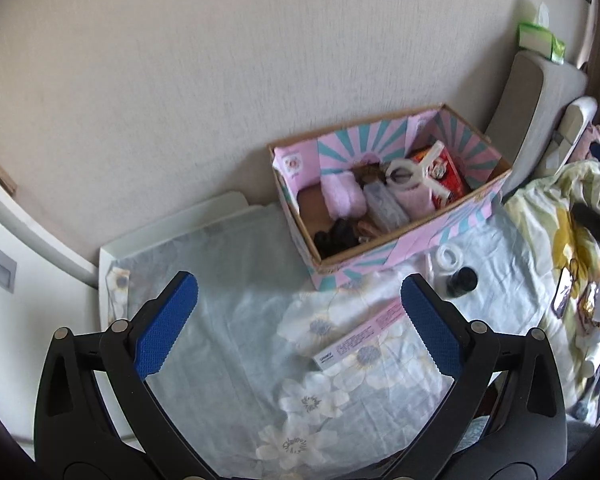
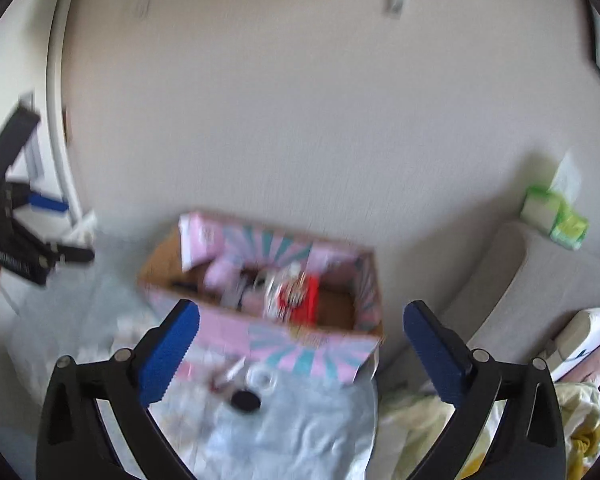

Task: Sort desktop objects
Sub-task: 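Withdraw both tools from the box back over the bed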

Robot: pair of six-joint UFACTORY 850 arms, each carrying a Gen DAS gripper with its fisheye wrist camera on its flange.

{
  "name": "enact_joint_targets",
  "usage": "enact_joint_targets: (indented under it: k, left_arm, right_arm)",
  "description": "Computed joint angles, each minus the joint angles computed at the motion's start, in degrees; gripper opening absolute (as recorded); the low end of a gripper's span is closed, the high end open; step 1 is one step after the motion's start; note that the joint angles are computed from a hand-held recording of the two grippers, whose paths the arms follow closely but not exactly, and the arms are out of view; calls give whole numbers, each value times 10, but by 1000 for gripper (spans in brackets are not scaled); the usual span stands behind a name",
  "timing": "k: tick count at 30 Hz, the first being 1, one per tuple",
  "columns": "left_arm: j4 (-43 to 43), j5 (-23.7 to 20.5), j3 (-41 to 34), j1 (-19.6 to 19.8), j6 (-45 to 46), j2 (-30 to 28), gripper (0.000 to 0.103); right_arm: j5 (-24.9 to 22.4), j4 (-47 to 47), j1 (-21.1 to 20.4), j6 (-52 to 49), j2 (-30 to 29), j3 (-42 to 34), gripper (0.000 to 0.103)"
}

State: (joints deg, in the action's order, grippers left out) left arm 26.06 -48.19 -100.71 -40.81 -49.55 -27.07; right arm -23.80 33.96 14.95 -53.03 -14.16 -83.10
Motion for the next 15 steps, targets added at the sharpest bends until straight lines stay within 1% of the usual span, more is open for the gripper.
enact_joint_targets:
  k: [1, 2, 3, 5, 7, 10, 12, 15]
  left_arm:
    - [-5, 4, 5, -1, 5, -1, 102]
    - [-12, 8, 10, -1, 12, -2, 102]
    - [-19, 11, 14, -2, 18, -4, 102]
    - [-33, 16, 20, -4, 28, -9, 102]
    - [-40, 33, 32, -6, 29, -10, 102]
    - [-34, 60, 49, -10, 16, -10, 102]
    - [-58, 68, 48, -8, 37, -18, 102]
    - [-109, 69, 40, -4, 82, -36, 102]
  right_arm:
    - [-42, -4, -5, 9, -11, -11, 102]
    - [-99, 7, -13, 10, -27, -27, 102]
    - [-133, 19, -19, 12, -38, -36, 102]
    - [-165, 11, -24, 42, -55, -44, 102]
    - [-174, -6, -23, 68, -61, -42, 102]
    - [-169, -30, -22, 94, -64, -30, 102]
    - [-166, -62, -18, 120, -73, -29, 102]
    - [-175, -82, -17, 136, -88, -30, 102]
